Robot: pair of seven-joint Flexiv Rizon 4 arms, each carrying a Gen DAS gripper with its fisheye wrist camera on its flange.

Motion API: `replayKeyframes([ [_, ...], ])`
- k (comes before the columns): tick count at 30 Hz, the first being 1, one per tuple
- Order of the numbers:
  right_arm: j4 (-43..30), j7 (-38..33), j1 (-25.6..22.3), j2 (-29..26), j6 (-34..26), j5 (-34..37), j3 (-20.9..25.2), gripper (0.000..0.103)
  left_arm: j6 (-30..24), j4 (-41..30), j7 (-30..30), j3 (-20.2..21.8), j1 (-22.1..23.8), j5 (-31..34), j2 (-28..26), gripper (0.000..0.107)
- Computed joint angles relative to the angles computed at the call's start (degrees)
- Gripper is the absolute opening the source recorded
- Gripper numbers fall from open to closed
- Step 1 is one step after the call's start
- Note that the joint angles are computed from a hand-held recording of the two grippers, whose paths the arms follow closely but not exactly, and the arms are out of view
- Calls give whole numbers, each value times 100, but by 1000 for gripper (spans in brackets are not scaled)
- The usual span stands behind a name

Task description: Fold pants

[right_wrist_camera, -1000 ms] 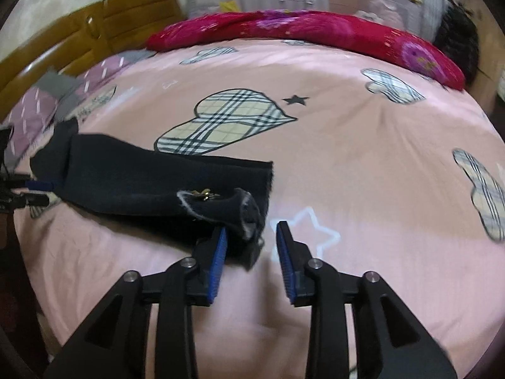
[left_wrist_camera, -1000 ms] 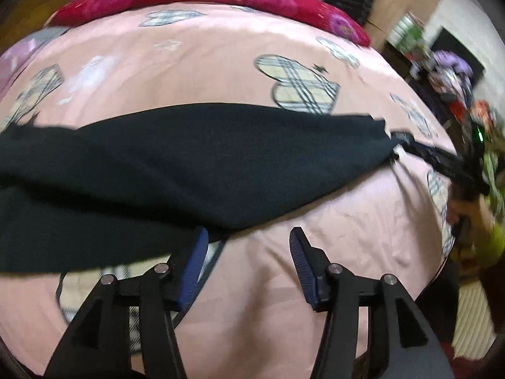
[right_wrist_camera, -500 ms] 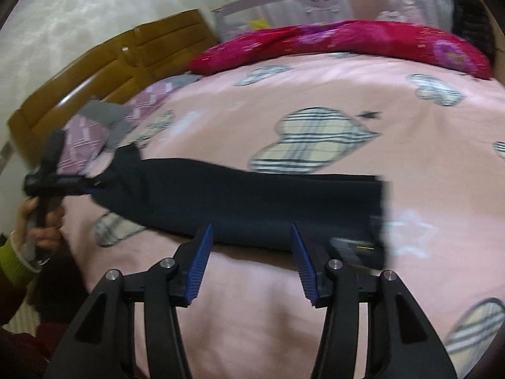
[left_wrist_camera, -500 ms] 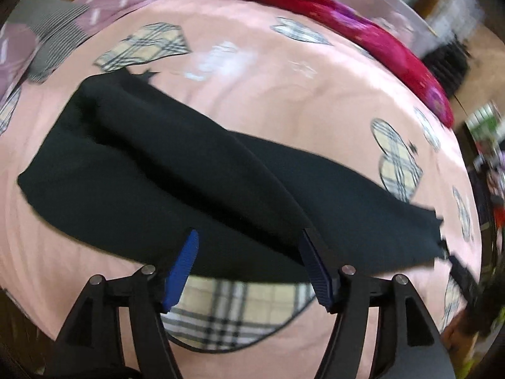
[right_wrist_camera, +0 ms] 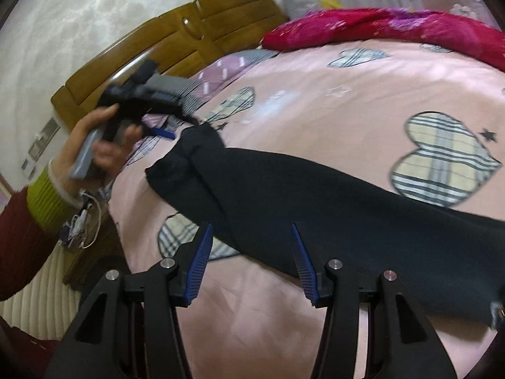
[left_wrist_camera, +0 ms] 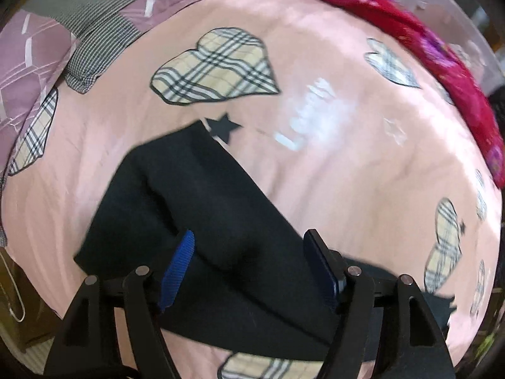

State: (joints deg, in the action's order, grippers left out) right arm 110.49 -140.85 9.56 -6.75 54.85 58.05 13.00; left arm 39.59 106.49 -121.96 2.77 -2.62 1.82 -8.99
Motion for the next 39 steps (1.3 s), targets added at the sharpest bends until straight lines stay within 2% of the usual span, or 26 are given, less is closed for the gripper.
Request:
replayKeyframes([
  [3,-299,186,95,-278,-266,-216,18,52,-463,-461,168,-14,176,-320,-414,74],
  [6,-635,461,171,-605,-495,-484,106,52,-1109,-1096,-71,74,165,-67,-869,75],
  [12,-1171,976,244,-1176,-744,-1084,280,52,-2296,-2128,123,106,101,198,-1782,75],
  [14,-1301,1131,271,-1334,-833,-1347,329,52,-2454,-2223,250,119,37,291,-1926,76],
  [15,-1363,1213,295,-1418,-867,-1498,346,52,-2368,-2153,309,131,0,342,-1931,75],
  [16,-1432,1268,291,-1499,-929,-1593,381,52,-2220,-2054,341,148,-27,373,-1898,73],
  [17,-1520,1320,289,-1602,-1026,-1675,420,52,-1856,-1806,399,160,-48,400,-1780,63],
  [18,-1574,1363,304,-1681,-1050,-1762,452,52,-1639,-1635,427,176,-65,419,-1679,46],
  [19,-1620,1407,332,-1757,-1032,-1867,470,52,-1440,-1451,439,198,-81,439,-1559,35],
  [20,-1633,1452,363,-1809,-995,-1975,490,40,-1214,-1226,478,196,-49,355,-1416,16],
  [21,-1654,1487,371,-1847,-982,-2051,520,11,-963,-974,537,175,5,195,-1262,6],
  [22,-1648,1535,379,-1861,-970,-2136,539,6,-674,-688,617,157,68,15,-1082,5],
  [26,-1461,1344,322,-1676,-554,-2176,695,6,1258,871,948,134,202,-714,-42,3],
  [30,-1205,1151,329,-1346,-31,-2201,746,6,2681,2138,1412,64,174,-1730,819,3],
  [31,-1149,1148,378,-1294,111,-2262,733,6,3145,2556,1637,125,10,-2202,1066,3],
  [32,-1045,1165,441,-1208,281,-2365,713,6,3280,2788,1697,56,6,-2441,1328,3],
  [34,-883,1152,506,-1089,481,-2495,722,6,3883,3401,1949,134,-297,-3132,1708,3],
  [38,-500,1264,753,-974,832,-2919,703,6,4894,4134,2586,365,-1076,-4467,1900,3],
  [39,-425,1324,819,-991,914,-3070,684,6,4971,4255,2502,370,-1117,-4452,1963,3],
])
